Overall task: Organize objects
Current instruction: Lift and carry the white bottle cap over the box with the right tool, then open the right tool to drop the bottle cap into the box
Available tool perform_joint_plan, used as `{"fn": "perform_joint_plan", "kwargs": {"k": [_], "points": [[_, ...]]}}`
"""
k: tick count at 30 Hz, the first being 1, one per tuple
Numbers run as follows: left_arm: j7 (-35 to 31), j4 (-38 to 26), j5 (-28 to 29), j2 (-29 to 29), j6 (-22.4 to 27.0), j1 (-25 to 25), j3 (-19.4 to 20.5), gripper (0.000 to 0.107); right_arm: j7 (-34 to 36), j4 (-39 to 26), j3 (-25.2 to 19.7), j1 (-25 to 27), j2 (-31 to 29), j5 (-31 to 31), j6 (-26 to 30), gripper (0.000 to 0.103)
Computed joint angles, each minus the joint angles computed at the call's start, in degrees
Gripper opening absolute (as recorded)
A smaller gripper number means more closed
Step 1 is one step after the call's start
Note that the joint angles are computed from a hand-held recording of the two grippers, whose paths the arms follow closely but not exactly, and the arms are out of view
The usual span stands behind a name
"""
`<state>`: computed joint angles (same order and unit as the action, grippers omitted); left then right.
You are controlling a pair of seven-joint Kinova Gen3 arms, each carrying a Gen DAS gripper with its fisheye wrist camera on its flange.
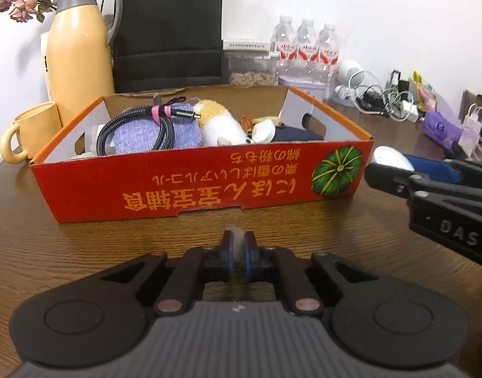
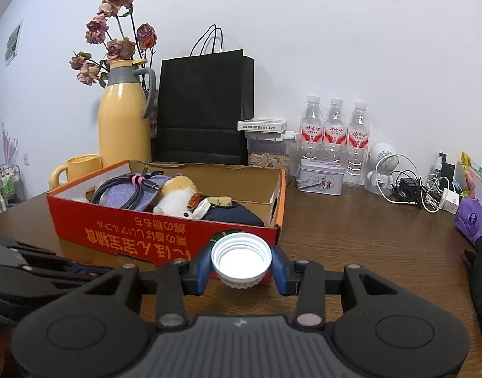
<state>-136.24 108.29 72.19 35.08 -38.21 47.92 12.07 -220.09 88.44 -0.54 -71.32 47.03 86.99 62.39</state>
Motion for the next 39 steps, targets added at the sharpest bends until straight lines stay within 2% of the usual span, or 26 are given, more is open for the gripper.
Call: {"fn": "perform_joint_plan", "kwargs": {"k": [10, 16, 20, 23, 32, 37, 39], "points": [[13.7, 7.2, -14.5, -4.7, -3.6, 1.0, -1.6, 0.007, -1.8, 0.6, 0.0, -0.1, 0.0, 3.2, -0.1, 0.039], [16.8, 7.6, -19.2, -6.8, -4.6, -0.3, -3.0, 0.007, 0.3, -1.7, -0.3, 1.2, -0.5, 4.7, -1.6, 0.039], [16.9, 6.1, -21.0, -7.2, -4.3, -2.0, -3.8, 0.007, 4.2, -5.4, 0.3, 2.5, -0.1, 4.7, -3.6, 0.039], [17.1, 4.6, -22.2, -7.0, -3.2, -3.7, -4.4, 0.007, 8.3, -9.3, 1.5, 3.5, 0.8, 3.5, -5.3, 0.039], [20.7, -0.5, -28.0, -4.3, 0.8, -8.5, -5.7, 0.007, 19.7, -22.6, 6.3, 6.9, 5.9, -5.9, -10.3, 0.039], [21.3, -3.6, -29.8, -2.3, 6.3, -10.1, -7.7, 0.008, 21.7, -25.3, 9.0, 7.8, 8.1, -9.8, -13.3, 0.039], [21.3, -4.1, -30.0, -1.9, 7.1, -9.9, -8.8, 0.009, 22.2, -25.4, 10.1, 7.8, 8.4, -11.1, -14.7, 0.039]]}}
